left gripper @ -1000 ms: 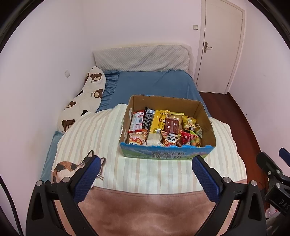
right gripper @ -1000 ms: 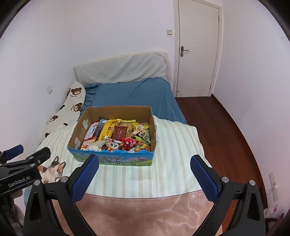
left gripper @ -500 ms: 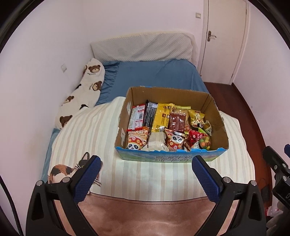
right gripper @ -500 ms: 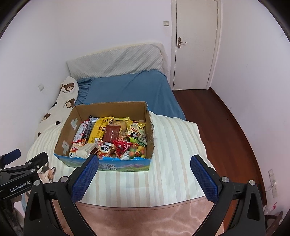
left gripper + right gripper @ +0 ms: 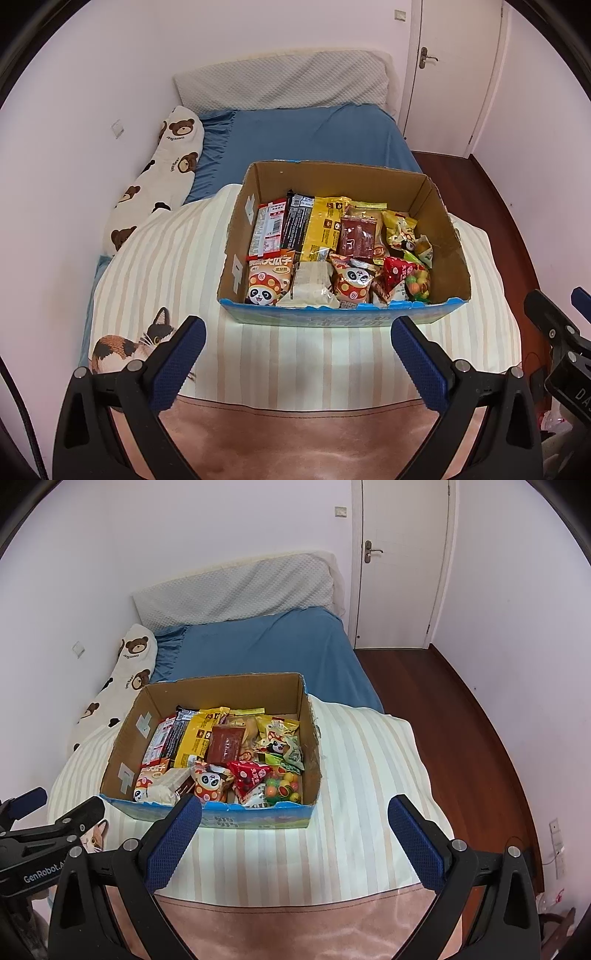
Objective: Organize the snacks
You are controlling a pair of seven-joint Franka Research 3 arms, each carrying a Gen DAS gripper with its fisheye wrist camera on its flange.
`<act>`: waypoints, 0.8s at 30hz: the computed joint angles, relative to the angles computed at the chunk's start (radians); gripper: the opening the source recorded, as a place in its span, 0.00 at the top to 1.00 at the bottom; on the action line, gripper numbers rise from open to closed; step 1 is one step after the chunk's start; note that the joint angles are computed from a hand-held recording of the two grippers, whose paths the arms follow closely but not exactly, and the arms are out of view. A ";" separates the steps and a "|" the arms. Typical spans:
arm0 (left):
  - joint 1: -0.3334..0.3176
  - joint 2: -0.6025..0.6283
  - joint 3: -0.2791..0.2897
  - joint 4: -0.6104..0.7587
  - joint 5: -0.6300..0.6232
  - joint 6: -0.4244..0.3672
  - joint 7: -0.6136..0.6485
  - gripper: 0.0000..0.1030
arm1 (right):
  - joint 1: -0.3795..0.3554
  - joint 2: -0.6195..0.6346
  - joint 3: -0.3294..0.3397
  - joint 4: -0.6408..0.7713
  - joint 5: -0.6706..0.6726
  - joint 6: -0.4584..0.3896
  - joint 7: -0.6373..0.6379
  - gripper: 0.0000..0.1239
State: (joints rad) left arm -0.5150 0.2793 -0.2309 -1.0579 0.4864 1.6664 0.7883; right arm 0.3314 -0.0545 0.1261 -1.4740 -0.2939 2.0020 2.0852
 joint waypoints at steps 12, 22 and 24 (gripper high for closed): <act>-0.001 -0.001 0.001 0.006 0.002 0.011 0.009 0.00 | 0.007 0.007 0.000 0.021 0.001 -0.009 -0.012 0.17; 0.005 -0.011 -0.003 -0.006 -0.009 0.017 0.016 0.00 | 0.013 0.013 0.001 0.039 -0.003 -0.020 -0.024 0.17; 0.006 -0.011 -0.003 -0.005 -0.010 0.019 0.017 0.00 | 0.014 0.015 0.001 0.043 -0.005 -0.022 -0.028 0.17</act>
State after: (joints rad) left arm -0.5088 0.2688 -0.2340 -1.0625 0.4764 1.6853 0.8053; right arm 0.3456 -0.0397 0.1275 -1.4313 -0.2992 1.9797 2.0577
